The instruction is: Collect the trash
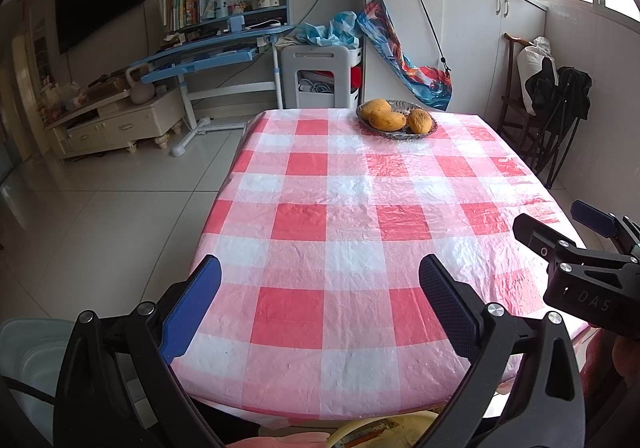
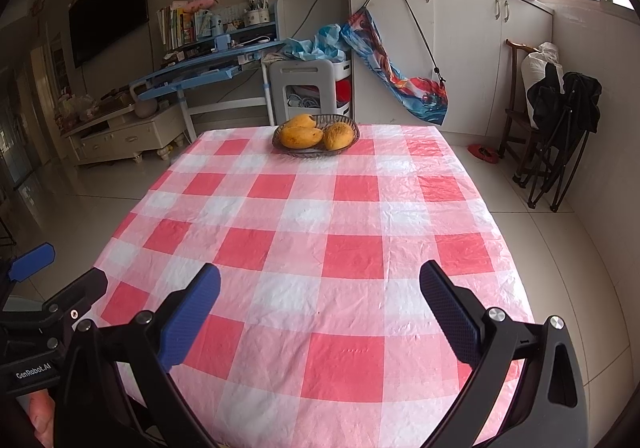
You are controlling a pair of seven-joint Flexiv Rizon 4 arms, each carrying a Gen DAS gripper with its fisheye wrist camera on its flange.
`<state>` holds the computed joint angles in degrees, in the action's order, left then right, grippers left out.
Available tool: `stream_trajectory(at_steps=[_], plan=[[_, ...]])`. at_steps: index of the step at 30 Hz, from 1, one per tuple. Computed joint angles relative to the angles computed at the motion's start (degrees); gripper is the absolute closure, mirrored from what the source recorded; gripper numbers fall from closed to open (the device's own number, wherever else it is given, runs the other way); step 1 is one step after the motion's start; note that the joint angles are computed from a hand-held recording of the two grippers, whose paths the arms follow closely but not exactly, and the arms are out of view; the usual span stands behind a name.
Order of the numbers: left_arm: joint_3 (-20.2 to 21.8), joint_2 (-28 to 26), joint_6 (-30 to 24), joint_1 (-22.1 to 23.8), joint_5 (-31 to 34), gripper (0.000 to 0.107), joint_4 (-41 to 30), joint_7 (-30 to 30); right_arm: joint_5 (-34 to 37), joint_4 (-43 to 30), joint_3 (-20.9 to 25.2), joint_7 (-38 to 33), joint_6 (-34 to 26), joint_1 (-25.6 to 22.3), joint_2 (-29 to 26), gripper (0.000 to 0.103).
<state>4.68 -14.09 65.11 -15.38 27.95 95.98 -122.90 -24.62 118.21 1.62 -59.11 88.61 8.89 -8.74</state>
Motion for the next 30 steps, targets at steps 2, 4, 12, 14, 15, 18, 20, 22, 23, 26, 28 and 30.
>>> stream_trajectory(at_steps=[2,4,12,14,15,18,20,22,23,26,28,30], plan=[[0.0,0.0,0.0,0.0,0.0,0.011,0.0,0.0,-0.2,0.0,-0.1,0.2,0.1,0.1,-0.1,0.008],[-0.1,0.0,0.0,0.1,-0.1,0.011,0.0,0.0,-0.2,0.0,-0.2,0.2,0.0,0.1,-0.1,0.008],[-0.1,-0.1,-0.1,0.0,-0.1,0.011,-0.2,0.0,-0.9,0.2,-0.5,0.5,0.3,0.4,-0.1,0.008],[0.0,-0.2,-0.1,0.0,-0.1,0.011,-0.2,0.0,-1.0,0.3,-0.5,0.6,0.3,0.4,-0.1,0.008],[0.0,-0.2,0.0,0.1,-0.2,0.011,-0.1,0.1,-1.0,0.2,-0.5,0.6,0.3,0.4,-0.1,0.008],[0.0,-0.2,0.0,0.0,-0.3,0.011,-0.2,0.1,-1.0,0.2,-0.4,0.6,0.3,0.4,-0.2,0.008],[0.0,-0.2,0.0,0.0,-0.3,0.011,-0.2,0.1,-1.0,0.2,-0.4,0.6,0.2,0.4,-0.2,0.008],[0.0,-0.3,0.0,0.1,-0.4,0.011,-0.2,0.2,-1.1,0.2,-0.4,0.7,0.2,0.4,-0.2,0.008],[0.0,-0.3,0.0,0.0,-0.3,0.011,-0.2,0.2,-1.1,0.2,-0.5,0.7,0.2,0.4,-0.1,0.008],[0.0,-0.3,0.0,0.0,-0.3,0.011,-0.3,0.2,-1.3,0.2,-0.5,0.9,0.2,0.5,-0.1,0.008],[0.0,-0.3,0.0,0.0,-0.3,0.011,-0.3,0.2,-1.3,0.2,-0.5,0.9,0.2,0.4,-0.2,0.008],[0.0,-0.4,0.0,0.0,-0.5,0.011,-0.3,0.2,-1.3,0.2,-0.5,0.9,0.2,0.4,-0.1,0.008]])
